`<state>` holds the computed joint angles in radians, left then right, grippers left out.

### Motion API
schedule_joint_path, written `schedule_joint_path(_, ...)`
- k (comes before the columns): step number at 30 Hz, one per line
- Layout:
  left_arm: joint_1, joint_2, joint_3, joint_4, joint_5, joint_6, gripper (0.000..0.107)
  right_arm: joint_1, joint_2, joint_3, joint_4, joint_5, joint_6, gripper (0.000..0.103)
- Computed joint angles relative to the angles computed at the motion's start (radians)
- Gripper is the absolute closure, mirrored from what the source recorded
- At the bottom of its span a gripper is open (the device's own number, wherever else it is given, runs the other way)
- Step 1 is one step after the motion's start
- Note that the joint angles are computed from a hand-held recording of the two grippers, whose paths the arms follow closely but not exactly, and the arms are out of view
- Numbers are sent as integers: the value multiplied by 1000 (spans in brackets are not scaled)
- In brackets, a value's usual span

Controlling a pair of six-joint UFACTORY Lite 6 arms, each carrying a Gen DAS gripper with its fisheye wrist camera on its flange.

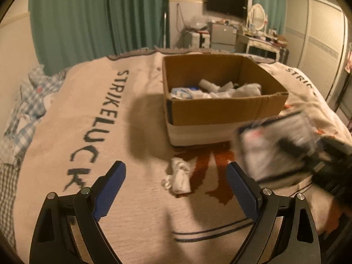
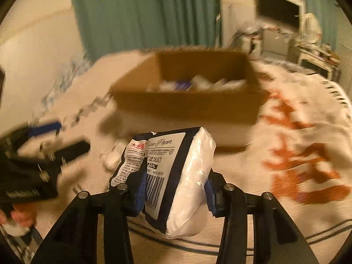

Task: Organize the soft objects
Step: 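Grasp the tissue-paper pack with the right gripper while the left grasps a rolled sock, then place the tissue pack and rolled sock into the box, opening both grippers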

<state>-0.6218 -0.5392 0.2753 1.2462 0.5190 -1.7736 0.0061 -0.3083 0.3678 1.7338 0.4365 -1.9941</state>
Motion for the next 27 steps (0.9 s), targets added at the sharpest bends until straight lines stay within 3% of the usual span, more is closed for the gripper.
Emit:
schedule_joint_path(3, 20, 197, 64, 136, -34, -143, 15, -119, 4, 39, -54, 37, 10, 59)
schedule_joint_path(7, 71, 392, 113, 337, -115, -312, 34, -186, 131, 101, -24, 77, -52, 59)
schedule_joint_path(14, 219, 580, 191, 656, -229, -569, 51, -114, 251, 121, 99, 36, -203, 59)
schedule_joint_path(15, 235, 604, 206, 697, -244, -600, 59, -107, 261, 122, 114, 36, -218, 59)
schedule_joint_path(19, 264, 654, 235, 815, -291, -687, 80, -122, 289, 132, 94, 57, -205, 59)
schedule_joint_path(23, 269, 606, 197, 971, -313, -833, 81, -123, 279, 124, 91, 57, -202, 59)
schedule_joint_path(27, 214, 495, 130, 831, -291, -721, 81, -122, 234, 98, 88, 51, -200, 59)
